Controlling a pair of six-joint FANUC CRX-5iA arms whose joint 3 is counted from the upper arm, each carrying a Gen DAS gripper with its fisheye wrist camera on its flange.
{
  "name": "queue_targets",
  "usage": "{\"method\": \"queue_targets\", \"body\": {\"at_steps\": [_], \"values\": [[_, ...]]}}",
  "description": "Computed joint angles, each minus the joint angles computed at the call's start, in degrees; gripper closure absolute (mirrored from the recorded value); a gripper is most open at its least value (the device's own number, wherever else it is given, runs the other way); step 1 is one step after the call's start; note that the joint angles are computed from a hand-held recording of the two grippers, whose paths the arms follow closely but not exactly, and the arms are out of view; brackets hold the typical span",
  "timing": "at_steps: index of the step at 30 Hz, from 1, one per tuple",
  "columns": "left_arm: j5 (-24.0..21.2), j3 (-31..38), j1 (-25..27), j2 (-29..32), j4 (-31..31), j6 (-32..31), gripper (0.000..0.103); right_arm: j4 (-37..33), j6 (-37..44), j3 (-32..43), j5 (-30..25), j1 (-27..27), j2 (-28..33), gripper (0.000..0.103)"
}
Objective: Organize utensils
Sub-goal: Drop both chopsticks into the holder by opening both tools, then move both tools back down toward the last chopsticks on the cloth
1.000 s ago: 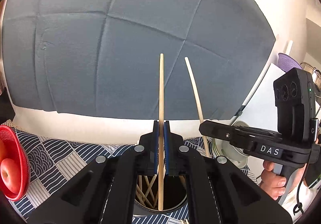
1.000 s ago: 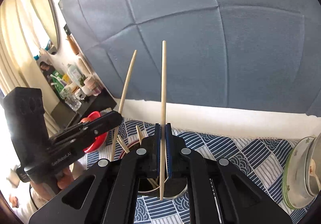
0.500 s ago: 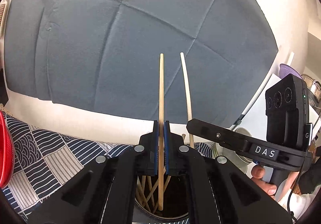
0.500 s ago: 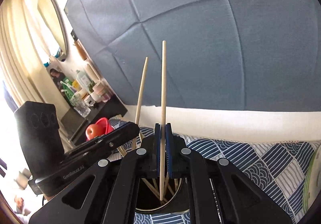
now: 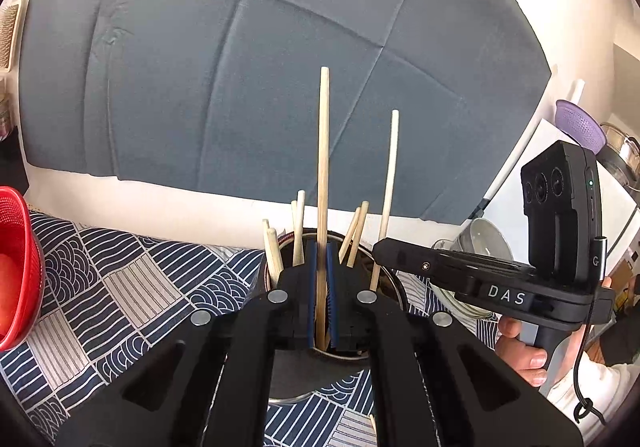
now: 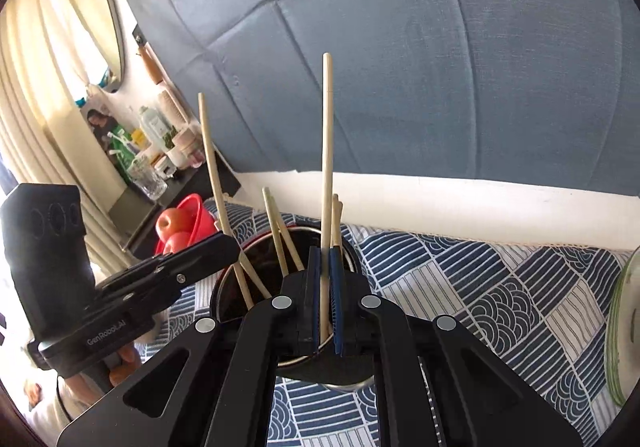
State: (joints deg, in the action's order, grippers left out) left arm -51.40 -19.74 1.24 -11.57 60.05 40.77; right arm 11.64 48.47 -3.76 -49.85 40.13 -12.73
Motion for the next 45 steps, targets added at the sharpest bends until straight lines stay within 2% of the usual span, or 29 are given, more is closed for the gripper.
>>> {"method": "queue_targets", "body": {"at_steps": [5, 6, 7, 8, 9, 10, 11, 12, 13, 15, 19, 23, 27, 30, 36, 40, 45], "values": [[-1.7, 0.1, 1.4, -1.4, -2.8, 0.9, 0.097, 1.7, -3.6, -1.8, -0.8, 1.5, -2.1, 0.094], [-1.6, -0.1, 1.8, -1.9, -3.3, 1.0, 0.087, 3.5, -5.4, -2.5, -0.9, 2.2, -2.7, 0.094], [-1.3, -0.7, 2.1, -2.7, -3.0, 0.9, 0.077, 5.8, -7.4, -3.3, -1.2, 2.9, -3.4, 0.081], [-0.9, -1.3, 2.6, -3.5, -2.6, 0.8, 0.055, 8.2, -9.5, -4.2, -1.6, 3.7, -4.1, 0.06], [-0.3, -1.9, 3.1, -4.4, -2.4, 1.0, 0.037, 10.5, -11.7, -5.0, -2.2, 4.5, -4.8, 0.046], [0.3, -2.5, 3.5, -5.2, -2.0, 1.0, 0.033, 11.9, -13.4, -5.8, -2.2, 5.0, -5.7, 0.026], [0.5, -2.8, 4.1, -5.8, -2.1, 1.1, 0.028, 12.7, -15.1, -6.6, -2.4, 5.3, -6.7, 0.022], [0.3, -2.7, 4.9, -6.2, -3.3, 2.1, 0.016, 12.5, -15.9, -6.6, -3.2, 5.4, -7.2, 0.02], [0.2, -2.6, 5.7, -6.7, -5.0, 3.2, 0.011, 12.8, -17.2, -6.7, -4.7, 5.6, -7.5, 0.017], [-0.6, -3.0, 7.3, -7.6, -6.3, 3.4, 0.01, 13.5, -20.2, -7.3, -7.4, 6.1, -8.4, 0.017], [-5.7, -3.2, 11.1, -8.4, -9.1, 3.6, 0.006, 14.8, -25.0, -8.9, -13.1, 8.2, -10.3, 0.016], [-10.0, -3.5, 13.7, -8.8, -12.8, 3.8, 0.006, 18.5, -28.7, -12.4, -17.5, 12.2, -12.8, 0.012], [-13.4, -4.2, 15.6, -9.3, -15.7, 4.0, 0.006, 23.4, -35.0, -16.1, -24.4, 17.3, -14.0, 0.01], [-15.1, -4.5, 16.3, -9.9, -18.2, 3.0, 0.006, 26.5, -37.7, -20.4, -25.5, 20.7, -16.3, 0.01], [-18.1, -5.8, 17.4, -11.3, -21.2, -1.3, 0.006, 17.2, -33.3, -21.8, -23.5, 21.0, -18.5, 0.01], [-19.3, -7.0, 17.0, -12.2, -24.5, -2.7, 0.006, 12.9, -33.5, -22.7, -22.9, 21.3, -18.7, 0.01], [-21.4, -7.8, 16.2, -11.9, -27.5, -2.6, 0.006, 11.2, -33.8, -23.5, -26.4, 23.6, -16.9, 0.01]]}}
